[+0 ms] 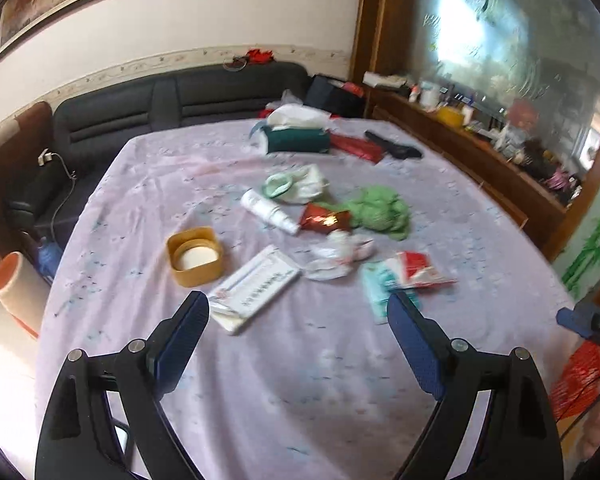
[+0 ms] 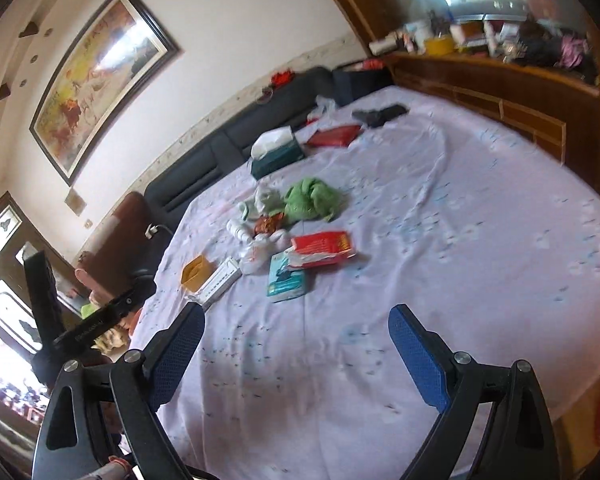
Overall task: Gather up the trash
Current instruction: 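Grasp the white medicine box with left tool while right tool grasps red box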
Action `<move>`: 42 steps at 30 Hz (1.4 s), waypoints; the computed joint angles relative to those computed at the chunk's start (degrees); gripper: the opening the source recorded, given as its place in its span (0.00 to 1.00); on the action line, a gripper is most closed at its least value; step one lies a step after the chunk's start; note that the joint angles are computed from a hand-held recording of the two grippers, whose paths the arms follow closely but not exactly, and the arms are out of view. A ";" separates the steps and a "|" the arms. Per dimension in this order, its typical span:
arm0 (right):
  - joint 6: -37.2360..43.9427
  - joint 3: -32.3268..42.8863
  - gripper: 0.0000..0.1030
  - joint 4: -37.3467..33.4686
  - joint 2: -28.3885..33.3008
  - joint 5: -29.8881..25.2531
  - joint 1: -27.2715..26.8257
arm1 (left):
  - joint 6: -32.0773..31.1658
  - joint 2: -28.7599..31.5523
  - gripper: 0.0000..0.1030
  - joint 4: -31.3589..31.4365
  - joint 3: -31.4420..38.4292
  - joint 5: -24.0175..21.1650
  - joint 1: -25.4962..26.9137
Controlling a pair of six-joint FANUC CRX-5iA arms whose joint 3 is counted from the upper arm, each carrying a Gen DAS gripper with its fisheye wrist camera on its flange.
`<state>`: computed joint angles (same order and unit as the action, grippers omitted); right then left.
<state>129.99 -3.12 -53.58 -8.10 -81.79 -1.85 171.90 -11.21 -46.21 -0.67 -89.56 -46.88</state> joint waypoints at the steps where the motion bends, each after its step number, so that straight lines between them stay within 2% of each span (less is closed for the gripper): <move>1: -0.88 0.34 0.93 0.08 0.81 0.08 1.14 | -0.53 -1.29 0.87 1.39 -1.89 2.03 2.11; 6: -7.39 2.78 0.83 0.09 6.79 0.02 6.04 | -6.46 -3.90 0.87 7.82 -7.13 8.43 11.96; 10: -13.07 4.95 0.75 -0.09 11.87 0.85 9.18 | -13.23 -6.25 0.87 15.75 -12.52 17.68 22.56; 12: -15.61 6.17 0.73 0.14 13.99 1.60 10.56 | -15.70 -5.68 0.87 18.54 -13.85 20.15 26.41; 14: -17.95 7.11 0.68 0.63 15.67 2.90 11.88 | -16.23 -4.86 0.87 19.40 -14.01 20.45 28.05; 18: -22.53 9.39 0.65 0.77 18.98 3.86 13.09 | -16.60 -5.62 0.87 21.66 -16.38 23.71 31.70; 21: -24.80 10.89 0.64 0.76 20.93 4.56 13.69 | -20.85 -5.55 0.87 26.25 -18.19 25.68 34.79; 22: -25.37 11.36 0.60 0.67 21.56 4.68 13.92 | -23.53 -5.73 0.87 28.44 -19.20 27.19 35.61; 24: -26.38 12.29 0.53 0.59 22.70 4.81 14.49 | -23.71 -4.35 0.87 27.64 -17.26 24.76 33.62; 26: -27.15 12.58 0.40 1.19 23.17 5.71 15.11 | -25.24 -4.99 0.87 28.92 -17.59 26.73 32.21; 27: -27.29 12.73 0.35 1.35 23.38 6.01 15.30 | -25.33 -4.39 0.87 28.71 -16.91 26.15 31.24; 30: -27.33 12.89 0.20 2.40 23.57 7.36 16.02 | -23.78 -1.14 0.86 25.58 -13.68 22.39 27.91; 31: -27.20 12.87 0.05 2.45 23.62 7.46 16.05 | -22.52 -0.20 0.85 24.46 -12.82 20.95 27.29; 33: -26.34 12.87 0.04 1.58 23.65 6.64 15.44 | -20.52 -0.28 0.69 24.56 -13.35 20.91 27.80; 34: -25.47 12.51 0.04 1.13 23.19 6.59 15.19 | -19.16 -0.18 0.67 23.28 -13.19 20.78 27.50; 36: -23.16 11.21 0.03 0.94 21.23 6.95 14.70 | -17.93 0.46 0.54 21.97 -12.30 18.76 26.99; 39: -20.07 9.26 0.03 0.21 18.05 7.06 13.29 | -15.90 -0.91 0.54 22.17 -12.97 19.11 26.35; 42: -17.09 7.45 0.03 -0.78 14.90 6.44 10.80 | -9.72 -1.67 0.54 17.26 -11.13 16.18 20.67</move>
